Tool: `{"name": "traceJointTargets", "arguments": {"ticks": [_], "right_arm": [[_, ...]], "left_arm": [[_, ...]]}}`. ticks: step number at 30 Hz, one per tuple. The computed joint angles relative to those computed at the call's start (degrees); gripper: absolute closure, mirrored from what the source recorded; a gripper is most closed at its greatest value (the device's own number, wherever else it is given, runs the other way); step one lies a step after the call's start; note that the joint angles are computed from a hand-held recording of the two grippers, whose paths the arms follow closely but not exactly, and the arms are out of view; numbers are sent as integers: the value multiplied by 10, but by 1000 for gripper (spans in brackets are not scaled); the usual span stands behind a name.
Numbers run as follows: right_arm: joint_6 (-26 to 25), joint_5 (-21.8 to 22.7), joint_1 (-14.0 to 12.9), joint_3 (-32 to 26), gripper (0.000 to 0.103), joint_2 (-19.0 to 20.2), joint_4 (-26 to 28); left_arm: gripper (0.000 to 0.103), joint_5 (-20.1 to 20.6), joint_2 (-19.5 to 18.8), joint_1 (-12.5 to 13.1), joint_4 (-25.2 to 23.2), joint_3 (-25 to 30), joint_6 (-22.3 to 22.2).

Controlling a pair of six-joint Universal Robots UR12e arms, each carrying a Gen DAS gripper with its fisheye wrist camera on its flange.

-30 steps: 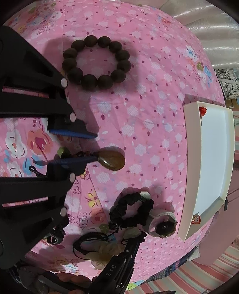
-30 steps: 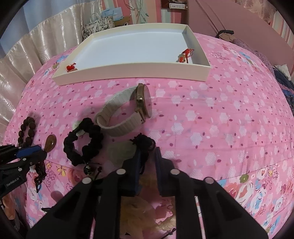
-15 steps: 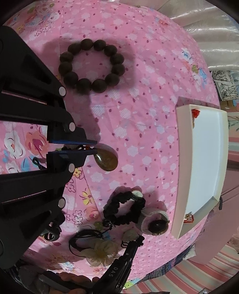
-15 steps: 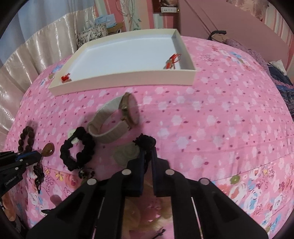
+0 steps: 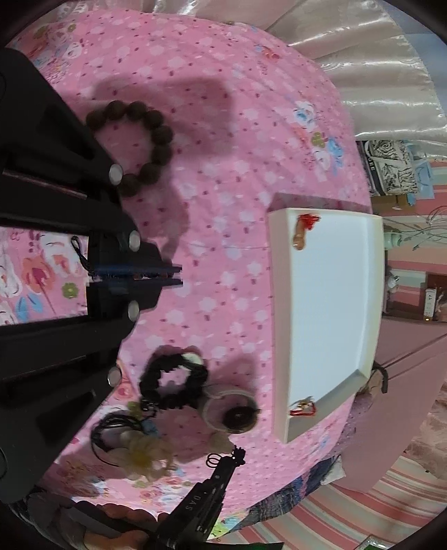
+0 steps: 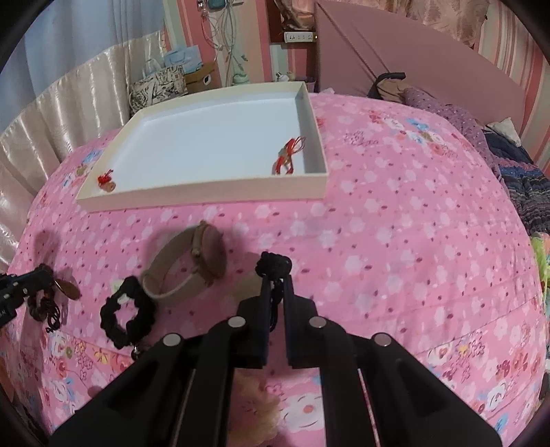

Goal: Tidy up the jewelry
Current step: 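Grasp the amber pendant's black cord with left tool while right tool grasps black knotted cord, then lift and carry both held items over the white tray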

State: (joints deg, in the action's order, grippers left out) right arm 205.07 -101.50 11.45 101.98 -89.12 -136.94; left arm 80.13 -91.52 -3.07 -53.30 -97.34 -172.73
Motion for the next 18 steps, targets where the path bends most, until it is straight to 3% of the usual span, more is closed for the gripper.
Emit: {"name": "traceJointTargets", "arguments": {"ticks": [8,16,17,18], "right_arm": [[-16,-12,-3,-19,97,8,-9],[-15,3,-7,-14,97,7,-17],[-13,5,-7,-13,97,6,-18],[-12,7,-7,-12,97,6,-18]], "left_arm": [[103,-12,-18,-1,12,30,-7],[103,-24,3,14,-5,12,0],[97,-22,6,13,-5,7,2],[82,-20,9,13,-8,3,5]]}}
